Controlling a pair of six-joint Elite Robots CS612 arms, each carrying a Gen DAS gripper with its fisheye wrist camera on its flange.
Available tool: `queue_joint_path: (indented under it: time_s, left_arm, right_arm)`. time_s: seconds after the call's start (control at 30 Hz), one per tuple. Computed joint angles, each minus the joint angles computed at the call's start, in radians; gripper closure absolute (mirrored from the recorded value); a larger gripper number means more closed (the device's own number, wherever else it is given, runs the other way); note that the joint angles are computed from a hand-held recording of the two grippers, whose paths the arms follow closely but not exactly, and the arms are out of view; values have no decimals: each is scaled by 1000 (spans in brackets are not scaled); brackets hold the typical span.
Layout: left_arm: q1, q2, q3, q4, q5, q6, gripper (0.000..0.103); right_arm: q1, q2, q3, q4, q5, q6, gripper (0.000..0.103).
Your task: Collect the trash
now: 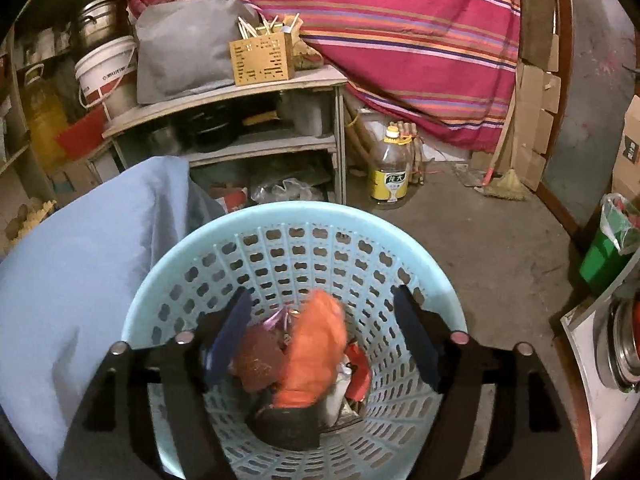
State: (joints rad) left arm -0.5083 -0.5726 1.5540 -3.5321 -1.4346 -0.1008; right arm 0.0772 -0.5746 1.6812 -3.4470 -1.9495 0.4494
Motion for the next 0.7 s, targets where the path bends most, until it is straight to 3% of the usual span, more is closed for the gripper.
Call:
queue_joint_path:
  time_s: [0.23,0.4,0.47,0.63,0.7]
  left_arm:
    - [39,-53,143,-144,78,-31,5]
    - [75,-73,215,-208,91,-48,5]
    - [89,-78,246,-229,107,-37,5]
    - [107,-70,307,-303,139,-21,5]
    - [113,-65,321,-331,148,-22,5]
  right_arm:
    - [43,0,2,-74,-17,-3,11]
    - [109,9,-28,-87,-104,-96,11]
    - [138,16,-33,-108,-133,-117,5]
    - [201,24,-27,-174,-139,-148,5]
    - [224,27,-14,-205,-112,-135,5]
